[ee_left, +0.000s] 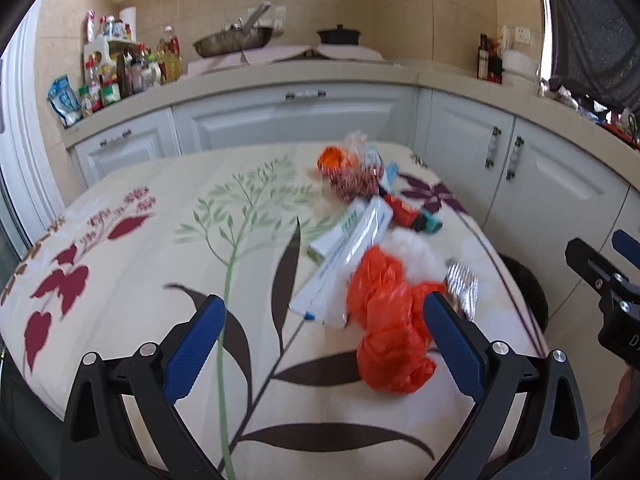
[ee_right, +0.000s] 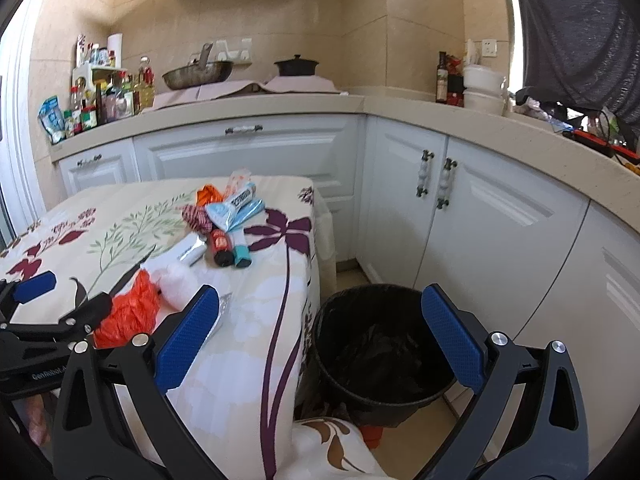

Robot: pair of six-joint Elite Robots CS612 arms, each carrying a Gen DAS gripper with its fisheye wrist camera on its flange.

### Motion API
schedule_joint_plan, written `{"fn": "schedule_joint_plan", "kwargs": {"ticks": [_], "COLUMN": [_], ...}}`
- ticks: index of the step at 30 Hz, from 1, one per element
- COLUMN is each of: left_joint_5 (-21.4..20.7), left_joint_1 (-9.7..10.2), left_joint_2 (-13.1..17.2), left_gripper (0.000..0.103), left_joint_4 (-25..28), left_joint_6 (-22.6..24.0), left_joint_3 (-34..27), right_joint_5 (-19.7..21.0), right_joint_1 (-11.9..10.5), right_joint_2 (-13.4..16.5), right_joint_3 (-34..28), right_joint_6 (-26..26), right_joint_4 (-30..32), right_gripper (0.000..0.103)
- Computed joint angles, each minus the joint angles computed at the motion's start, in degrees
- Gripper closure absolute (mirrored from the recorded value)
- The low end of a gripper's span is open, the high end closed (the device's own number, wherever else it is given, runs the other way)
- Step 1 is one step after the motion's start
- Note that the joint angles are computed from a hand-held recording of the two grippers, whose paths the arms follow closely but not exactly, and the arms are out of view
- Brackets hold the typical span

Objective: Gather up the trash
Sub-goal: 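Grasp the orange plastic bag with the left gripper while the right gripper grasps the silver foil wrapper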

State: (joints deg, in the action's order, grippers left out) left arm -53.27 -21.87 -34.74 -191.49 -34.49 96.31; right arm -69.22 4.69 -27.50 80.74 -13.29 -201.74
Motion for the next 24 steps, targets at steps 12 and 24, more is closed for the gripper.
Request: {"fn": "schedule_joint_plan", "kwargs": {"ticks": [12,24], "left_joint_5": [-4.2,-7.4], "left_joint_1": [0.44,0.62], "left_joint_2": [0.6,0.7], "left_gripper": [0.032,0.033], "left_joint_4": [-2.1,-5.0], "left_joint_6": [1.9,2.8], "left_joint_3": [-0.5,-0.9], "right_joint_5": [-0.2,0.6], "right_joint_1": [0.5,0.2], "right_joint_2": [0.4,0.5], "right_joint_3": [-0.8,-1.1], "right_joint_6": [-0.8,0.5], "right_joint_4": [1.5,1.2], "right_gripper": [0.004,0.004]}}
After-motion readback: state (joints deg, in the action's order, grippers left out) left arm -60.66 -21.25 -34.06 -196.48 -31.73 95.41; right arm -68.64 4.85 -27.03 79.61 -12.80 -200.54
